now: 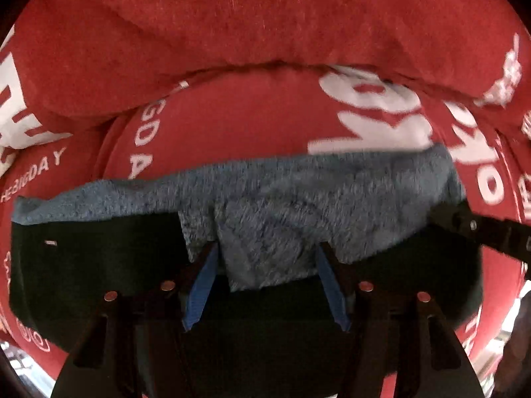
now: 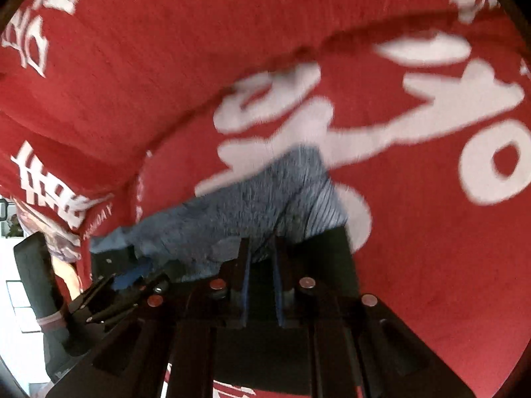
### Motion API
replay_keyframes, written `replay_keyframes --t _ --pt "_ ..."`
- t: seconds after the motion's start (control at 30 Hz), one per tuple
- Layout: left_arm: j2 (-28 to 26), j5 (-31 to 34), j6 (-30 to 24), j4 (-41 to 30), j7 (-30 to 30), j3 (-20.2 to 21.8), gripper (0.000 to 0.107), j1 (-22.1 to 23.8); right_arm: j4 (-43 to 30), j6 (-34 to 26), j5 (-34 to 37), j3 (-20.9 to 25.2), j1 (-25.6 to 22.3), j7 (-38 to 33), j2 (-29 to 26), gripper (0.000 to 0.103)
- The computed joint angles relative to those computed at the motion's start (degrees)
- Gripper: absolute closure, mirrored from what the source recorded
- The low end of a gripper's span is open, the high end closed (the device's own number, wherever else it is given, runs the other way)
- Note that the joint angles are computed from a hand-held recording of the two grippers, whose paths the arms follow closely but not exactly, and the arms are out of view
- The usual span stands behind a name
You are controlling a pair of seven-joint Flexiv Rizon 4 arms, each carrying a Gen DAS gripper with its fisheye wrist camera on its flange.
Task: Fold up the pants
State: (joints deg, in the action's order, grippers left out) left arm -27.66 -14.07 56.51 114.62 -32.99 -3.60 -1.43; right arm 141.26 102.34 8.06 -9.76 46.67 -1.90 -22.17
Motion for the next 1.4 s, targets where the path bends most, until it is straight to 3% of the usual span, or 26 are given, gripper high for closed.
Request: replay_keyframes --t 0.07,0.1,0.13,0.2,0.27,0.37,0.57,0.83,1.4 --pt "0.38 0.11 -0.51 0.22 1.88 -0.03 0.045 0.86 0.37 -0.17 -0.89 -3.28 4.09 0.95 -0.15 0.090" --pt "0.56 0.85 -0.62 0.26 2.22 0.45 0.045 0.82 -0.07 -0.56 -0.12 -2.55 4.20 0.13 -0.16 0.090" --pt "0.69 2.24 -0.77 0.06 1.36 1.57 0.044 0.34 -0.55 -0.02 -0.31 -0.54 2.71 0.12 -0.48 0.090" --pt "0.56 2.92 -6.50 -2.27 -2.45 3.22 0.044 0.33 -1.77 0.48 -0.51 3.92 -1.07 -0.02 -1.07 0.090" --pt "0.87 3.15 -8.27 -3.00 -4.59 3.87 0.044 0.83 -2.53 -0.92 -1.24 4.84 -1.55 0.17 -0.69 0.090" --pt "2.41 5.97 -5.92 -1.99 -6.65 5.28 0.028 0.73 -3.57 -1.41 -2.44 8.92 -4.84 0.55 -0.66 0.090" --pt "4.58 7.86 -5.11 -0.02 -7.03 5.60 0.028 1.76 -3.97 -5.21 -6.19 10.15 -4.95 2.03 1.29 0.089" --pt "6.61 9.69 -5.37 1.58 -10.19 6.72 0.028 2.54 -6.84 -8.00 -9.53 15.96 -9.97 4.26 0.22 0.086" --pt "9.53 13.09 -8.02 2.63 -14.43 8.39 0.028 4.53 -7.77 -13.83 -10.99 24.94 -16.09 4.91 3.98 0.085"
